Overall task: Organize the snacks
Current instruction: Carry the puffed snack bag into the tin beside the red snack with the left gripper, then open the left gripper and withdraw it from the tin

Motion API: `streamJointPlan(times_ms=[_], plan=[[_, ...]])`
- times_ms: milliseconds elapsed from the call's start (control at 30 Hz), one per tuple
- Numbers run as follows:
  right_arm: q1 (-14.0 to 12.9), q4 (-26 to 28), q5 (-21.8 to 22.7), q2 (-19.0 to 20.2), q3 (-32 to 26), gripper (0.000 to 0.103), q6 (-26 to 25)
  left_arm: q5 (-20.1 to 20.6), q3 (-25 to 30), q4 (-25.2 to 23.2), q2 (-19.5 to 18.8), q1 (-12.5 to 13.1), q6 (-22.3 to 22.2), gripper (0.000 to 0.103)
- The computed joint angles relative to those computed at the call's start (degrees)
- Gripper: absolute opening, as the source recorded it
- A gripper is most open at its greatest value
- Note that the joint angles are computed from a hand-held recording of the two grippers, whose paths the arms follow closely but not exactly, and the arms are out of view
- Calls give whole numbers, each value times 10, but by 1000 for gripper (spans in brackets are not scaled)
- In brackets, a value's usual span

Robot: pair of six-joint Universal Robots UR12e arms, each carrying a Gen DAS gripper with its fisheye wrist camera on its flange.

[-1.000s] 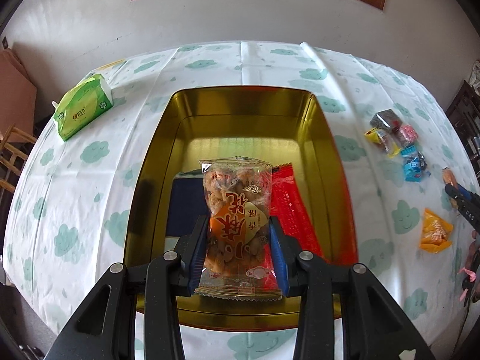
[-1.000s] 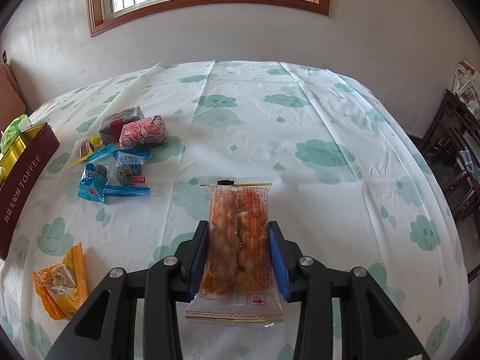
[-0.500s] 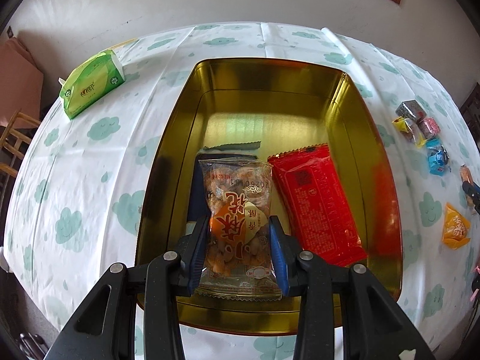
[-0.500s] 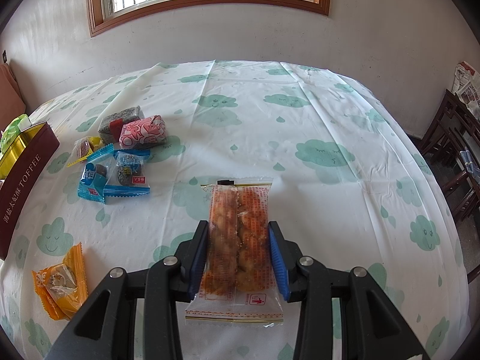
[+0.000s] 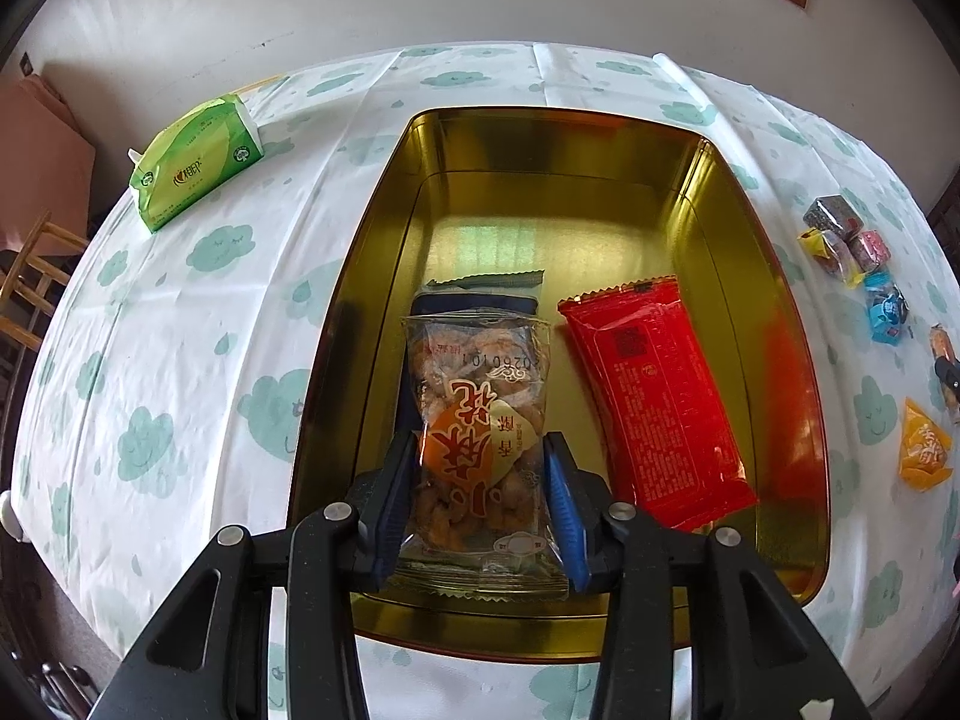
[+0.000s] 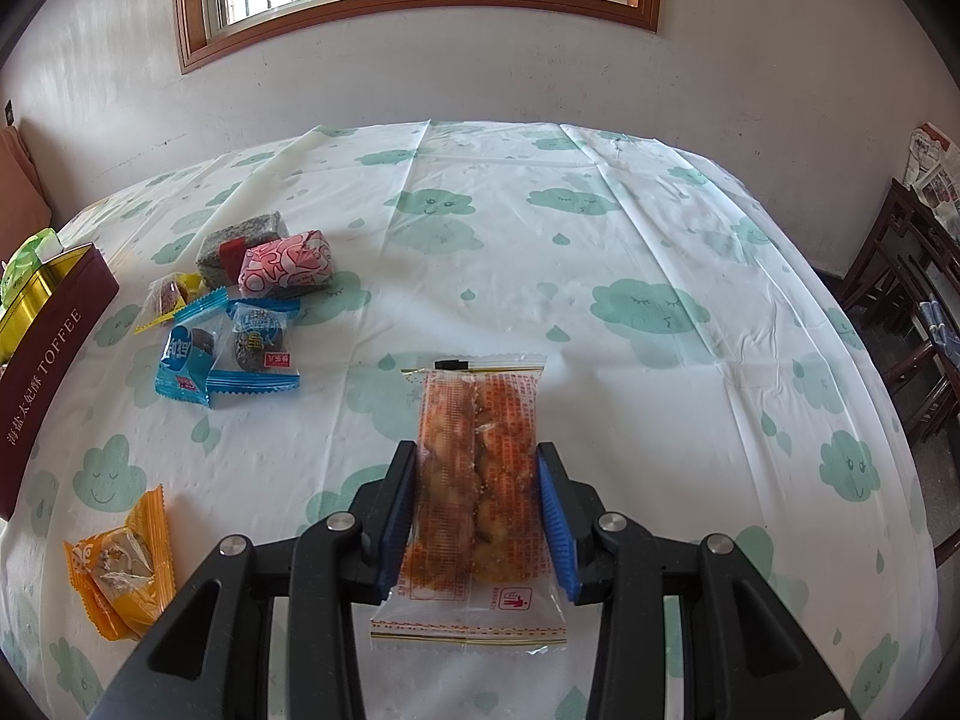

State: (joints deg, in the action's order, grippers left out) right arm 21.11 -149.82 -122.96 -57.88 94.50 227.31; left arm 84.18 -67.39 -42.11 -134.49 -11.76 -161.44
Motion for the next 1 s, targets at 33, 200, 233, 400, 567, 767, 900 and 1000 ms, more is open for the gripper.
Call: streamJointPlan(times_ms=[33, 200, 233, 400, 567, 767, 900, 1000], plan=[[0, 0, 0, 0, 0, 40, 0, 1, 0, 0, 0, 0, 0, 41], [-1, 19, 6, -1, -6, 40, 11, 7, -7, 10, 3, -1, 3, 46], [-3, 29, 11, -2, -8, 40, 15, 7, -9, 15, 5, -1, 2, 46], [-7, 58, 27, -5, -16, 40, 25, 4, -22, 34, 12, -1, -1, 56], [-7, 68, 27, -5, -19, 40, 31, -2, -36, 59, 21, -1, 0, 71], [-9, 91, 34, -5, -27, 40, 40, -11, -53, 84, 33, -1, -8, 72], [-7, 105, 27, -3, -33, 40, 50, -20, -59, 85, 38, 0, -19, 73], [-7, 109, 29, -3, -34, 39, 57, -25, -63, 85, 41, 1, -26, 74]])
